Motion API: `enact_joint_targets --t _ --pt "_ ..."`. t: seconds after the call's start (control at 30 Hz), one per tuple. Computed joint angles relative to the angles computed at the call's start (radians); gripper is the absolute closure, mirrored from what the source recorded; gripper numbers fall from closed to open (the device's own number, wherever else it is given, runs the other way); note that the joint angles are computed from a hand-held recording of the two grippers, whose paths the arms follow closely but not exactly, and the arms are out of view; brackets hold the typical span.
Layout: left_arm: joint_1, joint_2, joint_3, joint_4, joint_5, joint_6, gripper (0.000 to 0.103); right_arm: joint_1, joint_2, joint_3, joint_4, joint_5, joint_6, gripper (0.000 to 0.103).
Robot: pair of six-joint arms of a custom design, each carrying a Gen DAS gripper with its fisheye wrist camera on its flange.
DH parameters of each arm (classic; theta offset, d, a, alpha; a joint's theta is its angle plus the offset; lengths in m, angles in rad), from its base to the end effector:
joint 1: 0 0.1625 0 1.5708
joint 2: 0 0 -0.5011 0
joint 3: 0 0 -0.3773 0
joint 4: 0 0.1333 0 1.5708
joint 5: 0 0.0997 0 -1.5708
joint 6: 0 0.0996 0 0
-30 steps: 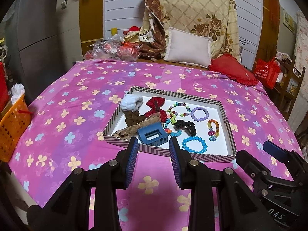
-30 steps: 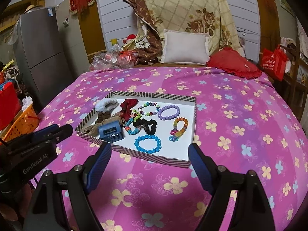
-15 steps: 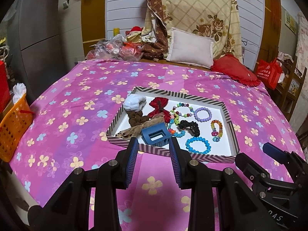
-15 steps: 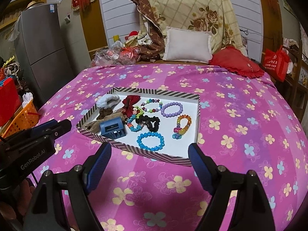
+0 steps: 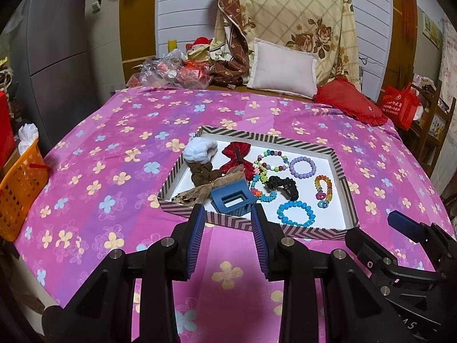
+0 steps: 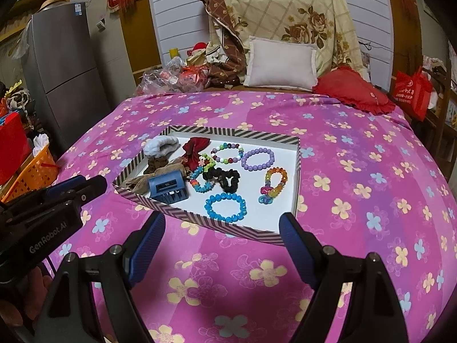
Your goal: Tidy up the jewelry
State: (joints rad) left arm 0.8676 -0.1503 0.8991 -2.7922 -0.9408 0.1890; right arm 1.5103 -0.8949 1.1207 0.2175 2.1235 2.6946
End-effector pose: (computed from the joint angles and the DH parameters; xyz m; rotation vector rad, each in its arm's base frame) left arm -0.4338 -0.8085 -0.0456 0.9150 2.3745 -0.8010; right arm 0.0376 -0.7186 0.3425 0.0339 -2.1373 1.1378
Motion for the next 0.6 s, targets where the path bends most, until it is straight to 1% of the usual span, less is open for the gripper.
enact_joint_targets --t 0.23,0.33,0.43,0.6 --pt "-0.001 0.001 -0.001 -0.003 0.002 0.003 0.067 0.001 0.011 -0.020 0.021 0.005 0.003 0.018" --pt "0.002 0.008 -0.006 -0.013 0.005 0.021 0.067 -0.001 0.016 -0.029 0.033 0.003 0.006 0.018" --pt "0.003 0.015 -0.001 -0.054 0.012 0.057 0.067 -0.002 0.016 -0.030 0.033 0.002 0.005 0.018" --pt "0.007 0.023 -0.025 -0.016 0.009 0.037 0.067 -0.011 0.013 -0.031 0.034 -0.001 0.013 0.018"
